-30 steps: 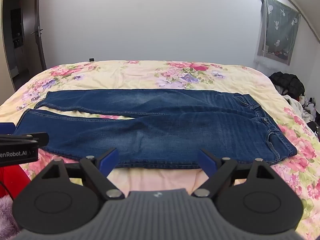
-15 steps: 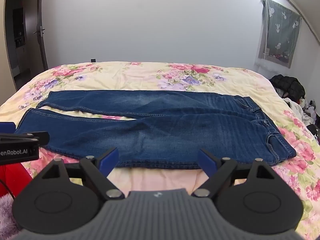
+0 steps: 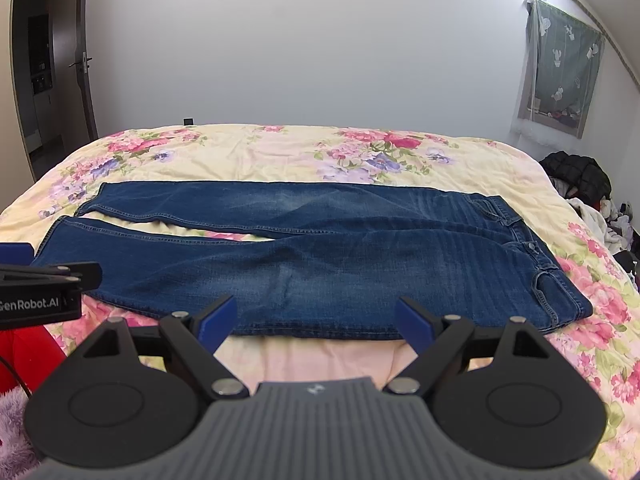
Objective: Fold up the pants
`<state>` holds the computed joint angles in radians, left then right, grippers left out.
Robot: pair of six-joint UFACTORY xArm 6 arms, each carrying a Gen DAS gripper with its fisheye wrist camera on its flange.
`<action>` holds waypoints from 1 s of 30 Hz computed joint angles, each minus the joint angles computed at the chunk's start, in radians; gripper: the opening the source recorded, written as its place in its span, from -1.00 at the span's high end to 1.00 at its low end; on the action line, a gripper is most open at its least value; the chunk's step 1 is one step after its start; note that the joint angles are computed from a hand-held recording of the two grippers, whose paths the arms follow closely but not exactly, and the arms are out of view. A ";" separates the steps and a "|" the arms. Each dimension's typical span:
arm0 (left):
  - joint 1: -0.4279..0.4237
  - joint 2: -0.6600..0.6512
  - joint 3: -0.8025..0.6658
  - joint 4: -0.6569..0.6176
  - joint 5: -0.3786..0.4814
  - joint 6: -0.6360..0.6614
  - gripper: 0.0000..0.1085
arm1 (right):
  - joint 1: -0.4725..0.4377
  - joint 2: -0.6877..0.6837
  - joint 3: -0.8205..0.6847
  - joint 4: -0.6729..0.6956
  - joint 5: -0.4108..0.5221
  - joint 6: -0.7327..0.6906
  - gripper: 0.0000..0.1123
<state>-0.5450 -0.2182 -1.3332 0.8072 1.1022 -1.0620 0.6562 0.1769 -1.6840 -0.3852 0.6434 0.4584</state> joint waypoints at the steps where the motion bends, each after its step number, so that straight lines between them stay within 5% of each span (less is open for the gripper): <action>1: 0.000 0.001 -0.001 -0.001 0.001 0.001 -0.77 | 0.001 0.002 -0.005 -0.001 0.005 0.000 -0.47; 30: -0.006 -0.009 0.021 0.003 0.001 -0.017 -0.77 | 0.002 0.002 0.004 0.010 0.001 0.000 -0.47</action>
<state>-0.5511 -0.2270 -1.3120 0.8098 1.1036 -1.0789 0.6580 0.1790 -1.6802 -0.3748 0.6439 0.4582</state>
